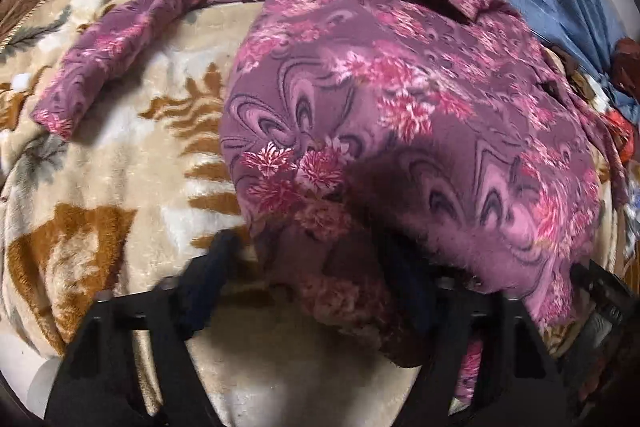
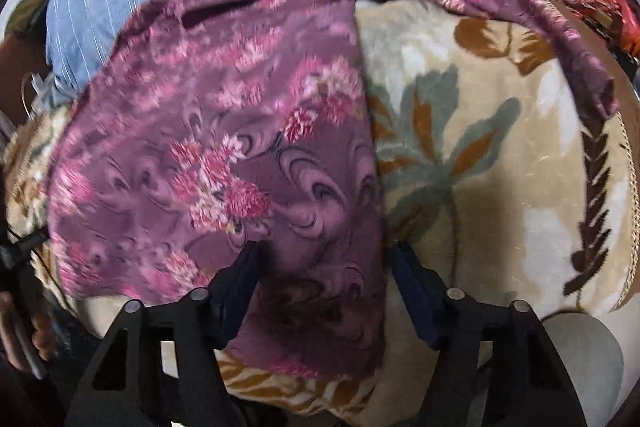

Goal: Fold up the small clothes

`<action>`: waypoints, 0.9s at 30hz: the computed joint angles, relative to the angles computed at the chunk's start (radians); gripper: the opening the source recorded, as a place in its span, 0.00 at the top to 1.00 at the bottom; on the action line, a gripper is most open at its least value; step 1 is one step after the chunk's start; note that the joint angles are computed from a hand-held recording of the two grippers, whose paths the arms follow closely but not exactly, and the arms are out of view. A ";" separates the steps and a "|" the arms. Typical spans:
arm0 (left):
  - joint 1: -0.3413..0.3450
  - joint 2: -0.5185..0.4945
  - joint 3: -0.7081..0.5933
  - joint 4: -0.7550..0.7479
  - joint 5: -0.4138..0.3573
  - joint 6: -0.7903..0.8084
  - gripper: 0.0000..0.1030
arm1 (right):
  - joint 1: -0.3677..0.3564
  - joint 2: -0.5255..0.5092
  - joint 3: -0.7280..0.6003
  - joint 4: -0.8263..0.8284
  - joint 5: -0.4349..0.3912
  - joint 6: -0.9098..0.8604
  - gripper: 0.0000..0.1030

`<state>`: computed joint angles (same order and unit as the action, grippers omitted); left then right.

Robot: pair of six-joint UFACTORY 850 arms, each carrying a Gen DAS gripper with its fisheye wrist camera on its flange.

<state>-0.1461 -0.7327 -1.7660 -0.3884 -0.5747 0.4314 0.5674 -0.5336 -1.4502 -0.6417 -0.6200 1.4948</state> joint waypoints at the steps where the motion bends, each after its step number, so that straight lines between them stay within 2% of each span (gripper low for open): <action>1: 0.005 0.008 0.009 -0.052 -0.003 0.045 0.82 | 0.015 -0.017 -0.023 -0.024 -0.045 -0.012 0.45; 2: 0.012 0.003 -0.007 -0.074 -0.036 0.067 0.91 | 0.025 -0.026 -0.036 -0.027 -0.065 -0.031 0.60; 3: 0.011 0.016 0.005 -0.054 -0.032 0.048 0.92 | 0.028 -0.026 -0.036 -0.025 -0.060 -0.033 0.73; 5: 0.015 0.051 0.035 -0.010 -0.019 0.016 0.92 | 0.032 -0.005 -0.014 -0.010 -0.040 -0.038 0.90; 6: 0.024 0.071 0.049 -0.004 -0.027 0.006 0.93 | 0.033 0.006 -0.005 -0.012 -0.045 -0.037 0.93; 9: 0.072 0.154 0.112 -0.063 -0.036 0.056 0.93 | 0.037 0.082 0.057 -0.035 0.018 0.023 0.94; 11: 0.116 0.201 0.137 -0.120 -0.111 0.100 0.93 | 0.049 0.154 0.111 -0.049 0.050 0.047 0.94; 12: 0.130 0.213 0.142 -0.113 -0.133 0.095 0.93 | 0.048 0.173 0.117 -0.035 0.046 0.023 0.94; 14: 0.142 0.243 0.172 -0.060 -0.126 0.067 0.93 | 0.069 0.210 0.130 -0.022 0.010 0.001 0.94; 17: 0.134 0.238 0.192 0.032 -0.114 -0.002 0.93 | 0.075 0.214 0.136 0.047 -0.004 -0.062 0.94; 21: 0.092 0.176 0.192 0.180 -0.094 -0.116 0.89 | 0.057 0.130 0.100 0.142 -0.015 -0.134 0.92; 23: 0.074 0.153 0.179 0.257 -0.105 -0.189 0.81 | 0.035 0.085 0.081 0.223 -0.009 -0.179 0.86; 24: 0.071 0.155 0.179 0.301 -0.116 -0.225 0.80 | 0.030 0.085 0.084 0.242 -0.009 -0.179 0.86; 25: 0.071 0.177 0.199 0.302 -0.104 -0.219 0.79 | 0.031 0.103 0.100 0.237 0.001 -0.157 0.85; 26: 0.077 0.204 0.223 0.275 -0.083 -0.180 0.71 | 0.037 0.133 0.125 0.199 0.017 -0.114 0.81; 27: 0.085 0.241 0.253 0.232 -0.057 -0.129 0.64 | 0.045 0.167 0.150 0.148 0.031 -0.067 0.63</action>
<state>-0.0607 -0.4912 -1.5129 -0.1566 -0.6321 0.3019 0.6121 -0.3662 -1.2998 -0.4933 -0.5894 1.4277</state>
